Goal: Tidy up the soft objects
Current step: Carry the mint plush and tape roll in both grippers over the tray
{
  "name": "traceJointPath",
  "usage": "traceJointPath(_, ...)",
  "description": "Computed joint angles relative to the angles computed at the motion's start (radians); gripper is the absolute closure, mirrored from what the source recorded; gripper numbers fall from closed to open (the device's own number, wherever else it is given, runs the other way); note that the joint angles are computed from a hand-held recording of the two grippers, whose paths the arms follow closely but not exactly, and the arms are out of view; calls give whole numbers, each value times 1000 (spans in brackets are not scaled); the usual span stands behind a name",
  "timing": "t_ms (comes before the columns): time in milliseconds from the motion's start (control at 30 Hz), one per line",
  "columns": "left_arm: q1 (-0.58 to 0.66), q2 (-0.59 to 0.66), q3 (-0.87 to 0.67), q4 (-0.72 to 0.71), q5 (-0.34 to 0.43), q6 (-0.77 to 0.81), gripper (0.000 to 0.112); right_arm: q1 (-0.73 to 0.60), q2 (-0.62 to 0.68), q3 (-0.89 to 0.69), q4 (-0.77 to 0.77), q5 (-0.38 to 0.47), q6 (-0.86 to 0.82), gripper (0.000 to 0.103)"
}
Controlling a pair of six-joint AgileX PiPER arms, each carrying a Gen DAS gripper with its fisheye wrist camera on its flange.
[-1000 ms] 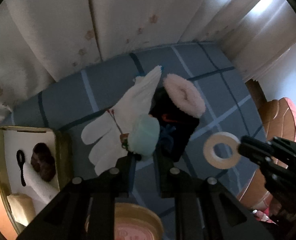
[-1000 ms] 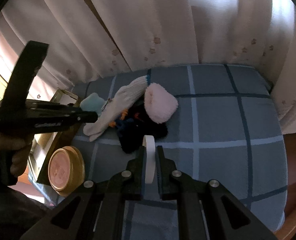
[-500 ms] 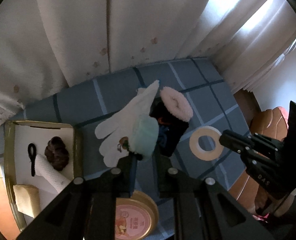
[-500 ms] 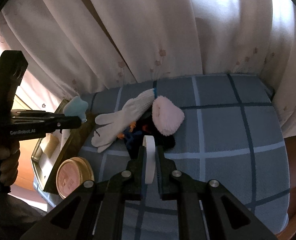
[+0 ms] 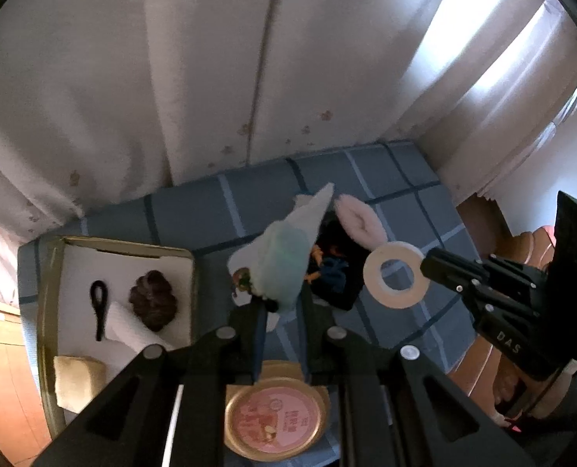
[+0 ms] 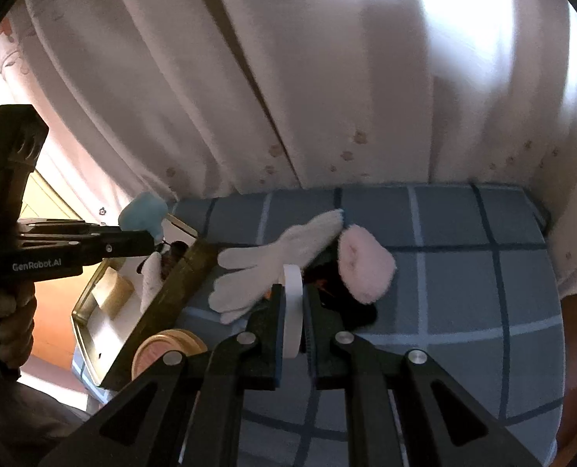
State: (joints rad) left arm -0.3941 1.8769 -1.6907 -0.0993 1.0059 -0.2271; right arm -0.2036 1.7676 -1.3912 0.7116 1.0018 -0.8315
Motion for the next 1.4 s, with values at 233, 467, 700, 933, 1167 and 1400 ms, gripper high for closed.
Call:
traceJointPath(233,39,-57,64,4,-19,4,101,58,-6,-12,7,-10,11,93)
traceJointPath(467,67,-111,125,17,-35,-1,101,117,-18,-18,9,-25,22,93)
traceJointPath(700,100,-169,191,27,-51,-9,101,158,-25,-25,10,-32,33,93)
traceJointPath(933,137,-229,263,29,-70,-14,101,199,-21,-44,9,-33,45,93)
traceJointPath(1167,177,-268,314,21,-79,-2,101,246,-15,-56,7,-44,61,93)
traceJointPath(1400,214,-296,348,10,-87,16,101,287,-5,-76,-1,-53,82,93)
